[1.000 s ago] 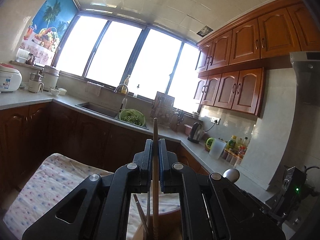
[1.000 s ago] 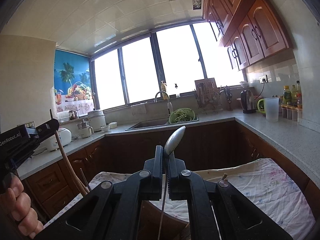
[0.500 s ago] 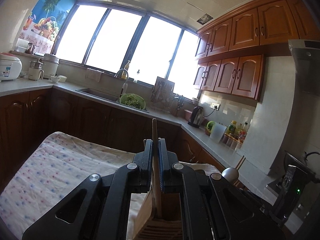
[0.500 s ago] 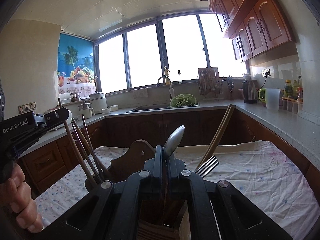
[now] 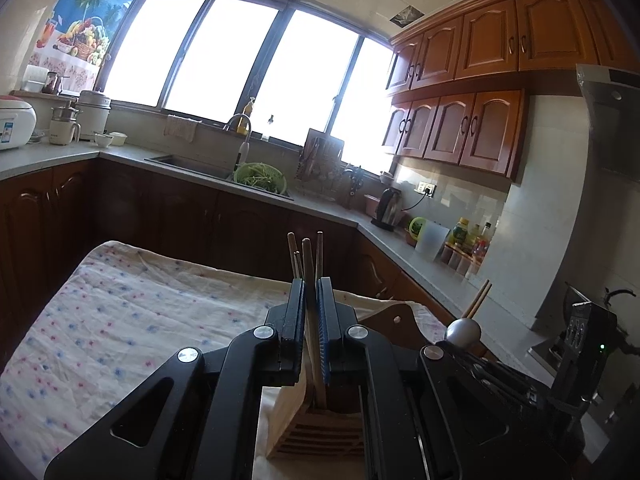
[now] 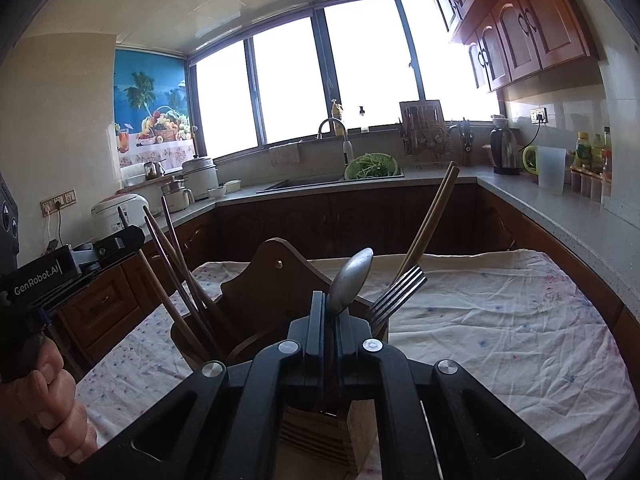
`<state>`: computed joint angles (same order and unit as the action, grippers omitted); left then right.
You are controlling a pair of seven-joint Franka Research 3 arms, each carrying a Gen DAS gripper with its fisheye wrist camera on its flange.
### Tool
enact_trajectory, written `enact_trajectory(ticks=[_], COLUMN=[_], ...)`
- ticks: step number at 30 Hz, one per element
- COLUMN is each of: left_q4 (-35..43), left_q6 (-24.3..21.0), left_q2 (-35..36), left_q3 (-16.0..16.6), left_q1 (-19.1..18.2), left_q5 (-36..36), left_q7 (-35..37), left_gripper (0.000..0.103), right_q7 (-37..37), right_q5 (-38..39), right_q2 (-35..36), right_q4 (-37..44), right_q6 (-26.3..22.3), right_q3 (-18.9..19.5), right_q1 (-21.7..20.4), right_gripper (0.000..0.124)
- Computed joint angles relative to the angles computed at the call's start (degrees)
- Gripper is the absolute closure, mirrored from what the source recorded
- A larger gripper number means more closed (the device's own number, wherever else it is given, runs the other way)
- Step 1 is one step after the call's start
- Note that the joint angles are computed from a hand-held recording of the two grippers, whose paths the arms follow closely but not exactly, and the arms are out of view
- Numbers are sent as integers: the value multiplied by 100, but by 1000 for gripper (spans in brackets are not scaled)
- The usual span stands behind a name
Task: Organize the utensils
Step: 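Lower the chopstick and spoon into the holder and open both tools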
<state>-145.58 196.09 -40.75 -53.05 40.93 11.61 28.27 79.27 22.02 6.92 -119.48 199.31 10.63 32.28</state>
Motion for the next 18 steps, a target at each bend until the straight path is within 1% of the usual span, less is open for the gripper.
enact_trajectory(ticks=[5, 6, 8, 11, 13, 16, 17, 18], left_q4=[27, 35, 40, 78, 76, 71, 61, 52], left_q6=[-71, -90, -136, -264, -271, -294, -300, -325], left_q2=[27, 47, 98, 150, 181, 163, 140, 99], left_q3=[23, 44, 114, 183, 233, 281, 290, 291], left_q1=[-30, -53, -125, -199, -249, -289, -295, -294], left_q5=[36, 50, 89, 138, 180, 224, 229, 224], left_q7=[4, 7, 19, 8, -20, -56, -75, -105], left_gripper=[97, 97, 97, 97, 97, 91, 85, 76], right_q7=[314, 318, 507, 537, 584, 697, 668, 694], right_q5=[-255, -252, -448, -461, -475, -528, -479, -488], right_q2=[-15, -18, -34, -62, -77, -101, -112, -121], right_q4=[-20, -14, -28, -9, -14, -34, -35, -42], right_q6=[-65, -84, -134, -231, -254, -292, -315, -327], right_q3=[93, 79, 153, 105, 107, 121, 85, 93], right_q1=[-160, -146, -265, -233, -243, -275, -234, -244], right_gripper=[120, 119, 119, 119, 119, 118, 116, 114])
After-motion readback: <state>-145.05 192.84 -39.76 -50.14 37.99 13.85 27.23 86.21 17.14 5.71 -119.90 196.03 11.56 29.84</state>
